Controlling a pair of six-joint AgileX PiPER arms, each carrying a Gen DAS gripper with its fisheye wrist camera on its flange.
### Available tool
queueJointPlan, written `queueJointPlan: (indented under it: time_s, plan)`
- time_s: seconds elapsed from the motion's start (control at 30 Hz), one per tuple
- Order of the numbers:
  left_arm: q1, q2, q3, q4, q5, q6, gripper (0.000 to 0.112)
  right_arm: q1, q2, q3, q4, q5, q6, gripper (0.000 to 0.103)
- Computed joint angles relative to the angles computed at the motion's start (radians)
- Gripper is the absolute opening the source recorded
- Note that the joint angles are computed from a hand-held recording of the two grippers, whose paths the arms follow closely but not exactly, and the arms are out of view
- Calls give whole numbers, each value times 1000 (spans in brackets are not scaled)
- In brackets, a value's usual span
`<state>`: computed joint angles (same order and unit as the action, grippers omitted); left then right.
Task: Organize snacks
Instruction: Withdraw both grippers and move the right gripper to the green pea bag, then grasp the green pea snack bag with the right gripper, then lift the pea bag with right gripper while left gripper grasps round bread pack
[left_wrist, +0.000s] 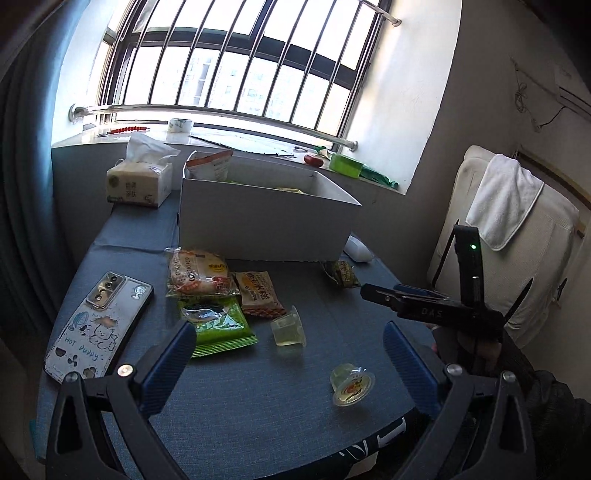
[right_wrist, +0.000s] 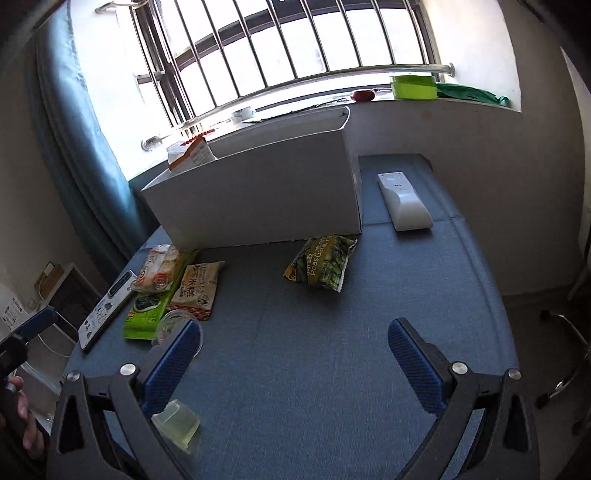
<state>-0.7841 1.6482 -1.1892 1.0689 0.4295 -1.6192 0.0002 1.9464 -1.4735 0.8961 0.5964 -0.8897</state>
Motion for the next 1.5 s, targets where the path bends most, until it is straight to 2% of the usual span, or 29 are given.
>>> queueJointPlan:
  time_s: [0.13, 0.23, 0.3, 0.33, 0.37, 0.4, 0.43, 0.47, 0.67, 0.8, 0.93, 1.07, 1.17, 1.27, 1.33, 1.37, 1.43, 1.5]
  plan:
    - [10, -6, 16, 5, -6, -16, 103, 50, 160, -249, -228, 33, 235, 103]
    - [19, -9, 30, 3, -9, -23, 103, 69, 287, -464, -374, 136, 409, 103]
    - [25, -12, 43, 7, -9, -39, 103, 74, 346, -562, -415, 191, 472, 103]
    - [30, -12, 49, 6, -13, -43, 103, 80, 362, -588, -442, 201, 493, 99]
    - [36, -12, 53, -1, -19, -40, 103, 97, 365, -590, -509, 185, 542, 75]
    - [40, -11, 57, -5, -19, -42, 103, 104, 346, -554, -552, 135, 551, 55]
    - [43, -11, 62, -2, -18, -51, 103, 108, 339, -540, -555, 126, 551, 47]
    - [48, -11, 68, 2, -24, -61, 103, 98, 343, -554, -517, 156, 534, 44]
    - [81, 18, 51, -49, -26, -21, 103, 50, 223, -342, -305, 92, 333, 43]
    - [123, 76, -36, -172, 6, 145, 103, 12, 109, -167, -113, 76, 156, 43]
    - [182, 178, -193, -318, 51, 358, 103, -12, -13, 9, 42, 54, -8, 43]
    - [220, 365, -479, -465, 224, 591, 103, -18, -134, 160, 140, 35, -145, 43]
    - [249, 503, -691, -556, 332, 719, 103, -27, -177, 212, 183, 46, -196, 43]
    - [261, 638, -913, -587, 472, 793, 103, -34, -206, 247, 197, 45, -224, 43]
    - [268, 692, -1002, -608, 523, 835, 102, -37, -201, 246, 199, 53, -231, 43]
    - [270, 693, -998, -613, 510, 846, 97, -37, -202, 249, 192, 49, -227, 43]
    - [268, 692, -992, -605, 509, 861, 76, -40, -198, 256, 193, 52, -235, 43]
    - [270, 642, -904, -604, 438, 848, 76, -44, -197, 263, 200, 55, -245, 43]
